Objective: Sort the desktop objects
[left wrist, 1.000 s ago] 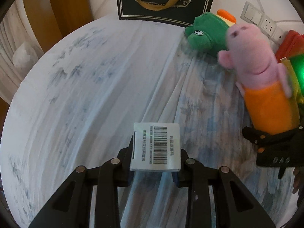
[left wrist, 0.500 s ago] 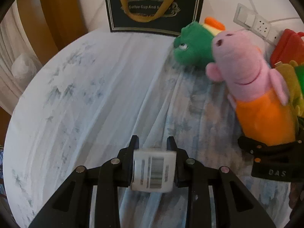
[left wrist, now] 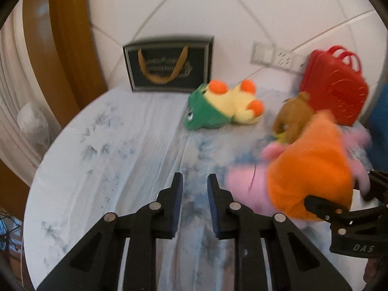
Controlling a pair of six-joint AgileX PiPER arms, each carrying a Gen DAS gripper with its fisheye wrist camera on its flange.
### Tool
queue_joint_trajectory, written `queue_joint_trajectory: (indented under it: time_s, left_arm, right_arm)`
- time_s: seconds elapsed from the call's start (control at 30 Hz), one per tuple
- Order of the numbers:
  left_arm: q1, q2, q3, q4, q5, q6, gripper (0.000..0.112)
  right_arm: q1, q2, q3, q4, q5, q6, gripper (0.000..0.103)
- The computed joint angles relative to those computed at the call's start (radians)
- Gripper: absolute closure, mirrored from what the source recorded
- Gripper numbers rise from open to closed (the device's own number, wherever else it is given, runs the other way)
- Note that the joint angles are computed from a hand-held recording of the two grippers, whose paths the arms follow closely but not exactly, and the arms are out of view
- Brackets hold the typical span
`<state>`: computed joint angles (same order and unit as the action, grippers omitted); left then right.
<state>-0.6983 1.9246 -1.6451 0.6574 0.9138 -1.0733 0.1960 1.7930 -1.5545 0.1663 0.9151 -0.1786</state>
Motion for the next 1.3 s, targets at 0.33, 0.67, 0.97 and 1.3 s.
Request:
queue_joint_trajectory:
  time_s: [0.33, 0.67, 0.97, 1.3]
  left_arm:
    - [-0.118, -0.172, 0.181, 0.018, 0.101, -0.122, 0.078]
    - [0.008, -0.190, 0.381, -0.132, -0.056, -0.090, 0.062]
    - [0.185, -0.022, 0.259, -0.306, -0.169, 0.135, 0.062]
    - [0.188, 0.212, 0.040, -0.393, -0.110, 0.282, 0.068]
  right_arm:
    - [-0.050, -0.265, 0.263, -0.043, -0.003, 0.042, 0.031]
    - [-0.055, -0.184, 0.322, -0.018, -0.102, 0.074, 0.002]
    - [0.037, 0.101, 0.004, -0.076, -0.054, 0.112, 0.002]
    - [-0.027, 0.276, -0.184, 0.023, 0.096, 0.130, 0.000]
